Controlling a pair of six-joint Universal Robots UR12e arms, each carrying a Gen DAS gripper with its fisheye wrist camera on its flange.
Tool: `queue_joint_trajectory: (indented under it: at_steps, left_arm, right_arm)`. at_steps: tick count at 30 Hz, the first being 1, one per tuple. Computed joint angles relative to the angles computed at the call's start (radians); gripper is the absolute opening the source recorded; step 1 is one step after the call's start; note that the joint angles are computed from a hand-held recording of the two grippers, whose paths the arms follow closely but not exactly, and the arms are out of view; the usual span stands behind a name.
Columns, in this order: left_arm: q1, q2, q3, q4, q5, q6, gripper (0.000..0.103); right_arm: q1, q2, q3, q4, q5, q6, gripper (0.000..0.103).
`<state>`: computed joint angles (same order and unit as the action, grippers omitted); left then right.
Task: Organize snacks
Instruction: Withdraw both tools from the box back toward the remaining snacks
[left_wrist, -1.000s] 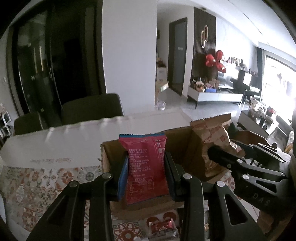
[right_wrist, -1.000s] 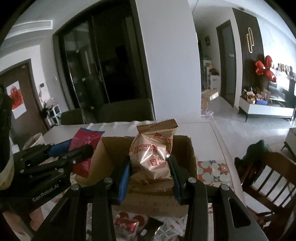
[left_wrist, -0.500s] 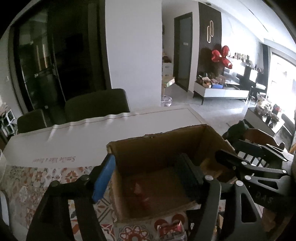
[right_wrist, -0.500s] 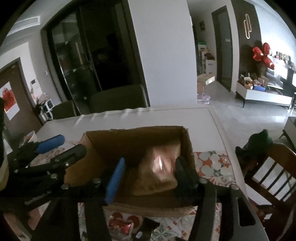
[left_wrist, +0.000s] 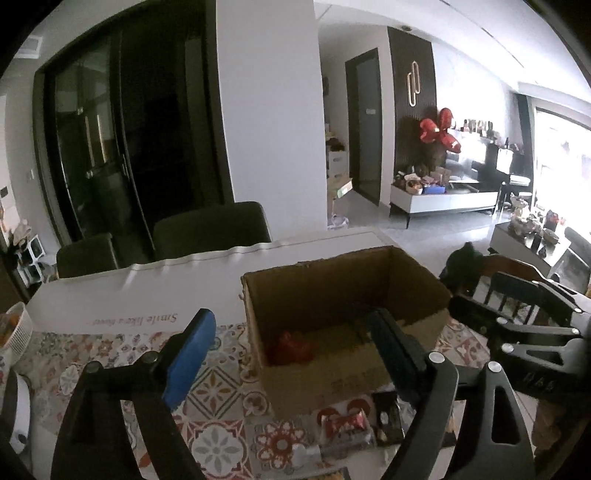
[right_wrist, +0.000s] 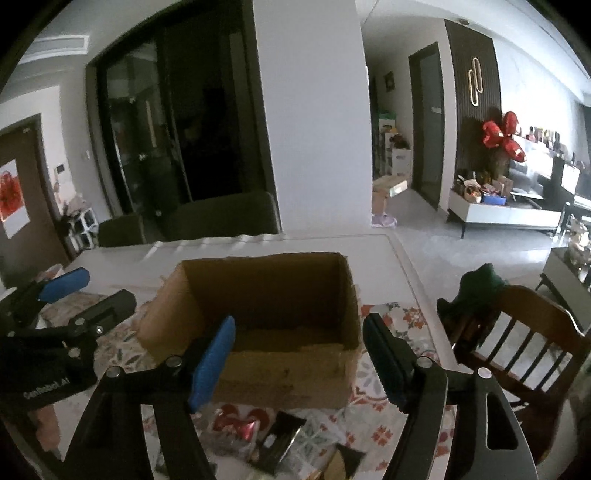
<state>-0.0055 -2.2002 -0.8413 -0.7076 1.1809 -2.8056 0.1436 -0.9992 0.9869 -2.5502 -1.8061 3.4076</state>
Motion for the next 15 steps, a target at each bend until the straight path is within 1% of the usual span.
queue_joint_trajectory:
  at_steps: [3,6,12,15]
  left_arm:
    - [0.01,0.034,-0.059,0.034,-0.018,0.0,0.086]
    - [0.02,0.072,-0.127,0.087,-0.027,0.004,0.087]
    - [0.034,0.131,-0.24,0.201,-0.023,0.017,0.089]
    - [0.038,0.155,-0.286,0.231,-0.027,0.027,0.089]
  right_arm:
    - [0.009,-0.021,0.042,-0.039,0.003,-0.004,0.076]
    - [0.021,-0.04,0.077,-0.065,0.004,0.001,0.076]
    - [0.037,-0.076,0.145,-0.113,-0.017,0.011,0.076]
    - [0.042,-0.094,0.177,-0.13,-0.026,0.019,0.076]
